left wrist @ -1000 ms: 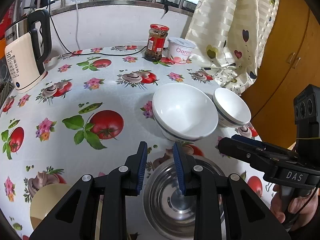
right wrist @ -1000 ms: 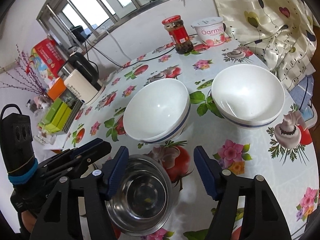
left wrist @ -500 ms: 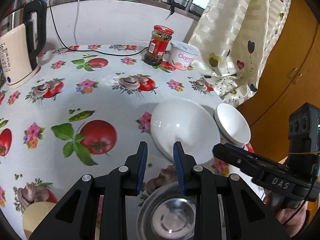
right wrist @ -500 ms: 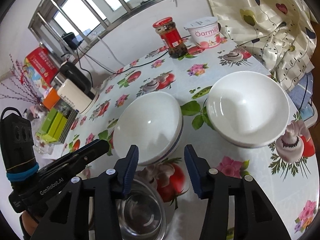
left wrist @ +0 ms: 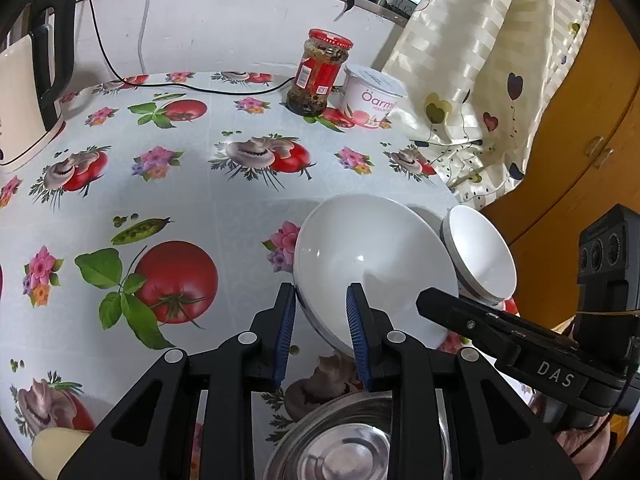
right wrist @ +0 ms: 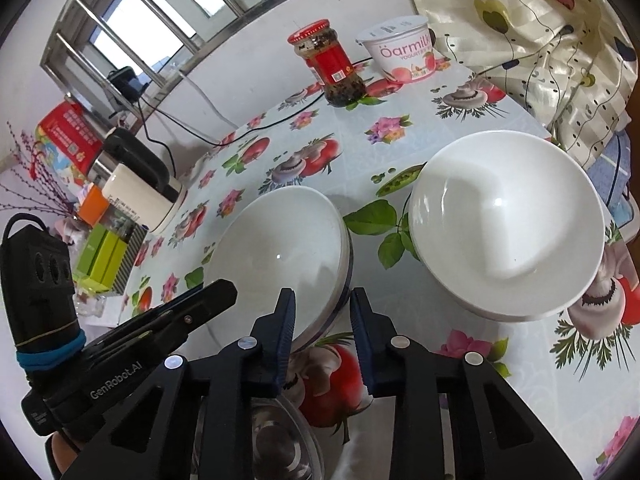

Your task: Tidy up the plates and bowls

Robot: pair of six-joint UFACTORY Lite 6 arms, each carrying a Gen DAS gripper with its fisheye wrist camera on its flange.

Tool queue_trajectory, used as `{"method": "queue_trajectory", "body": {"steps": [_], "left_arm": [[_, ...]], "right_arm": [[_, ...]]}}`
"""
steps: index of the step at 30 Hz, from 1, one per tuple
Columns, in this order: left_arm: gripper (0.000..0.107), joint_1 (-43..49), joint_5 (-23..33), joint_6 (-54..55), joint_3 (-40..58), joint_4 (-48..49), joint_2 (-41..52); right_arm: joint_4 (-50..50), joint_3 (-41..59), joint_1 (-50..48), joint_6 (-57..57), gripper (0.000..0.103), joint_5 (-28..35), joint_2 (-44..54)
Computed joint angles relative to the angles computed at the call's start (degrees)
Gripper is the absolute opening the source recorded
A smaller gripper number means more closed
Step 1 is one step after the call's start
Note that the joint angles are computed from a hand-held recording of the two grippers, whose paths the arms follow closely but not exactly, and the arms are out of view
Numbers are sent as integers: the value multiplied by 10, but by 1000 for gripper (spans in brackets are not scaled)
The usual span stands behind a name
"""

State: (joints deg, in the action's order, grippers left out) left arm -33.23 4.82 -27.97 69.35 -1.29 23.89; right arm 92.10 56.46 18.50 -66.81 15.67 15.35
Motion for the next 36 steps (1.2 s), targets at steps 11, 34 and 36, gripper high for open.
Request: {"method": "queue_trajectory", "body": {"steps": [11,34,36], "left_arm": [[26,-11,7,-238,-8,252,-25],[26,-80,67,-567,-129,545,-189],[26,-92,79,-593,-146,564,-209]], "right_arm": [[-19,-2,5,18,27,-8,-15],[-251,-95,70,271,27,-56,-186],[-273,-109,80,298,27,-60,-205]]}}
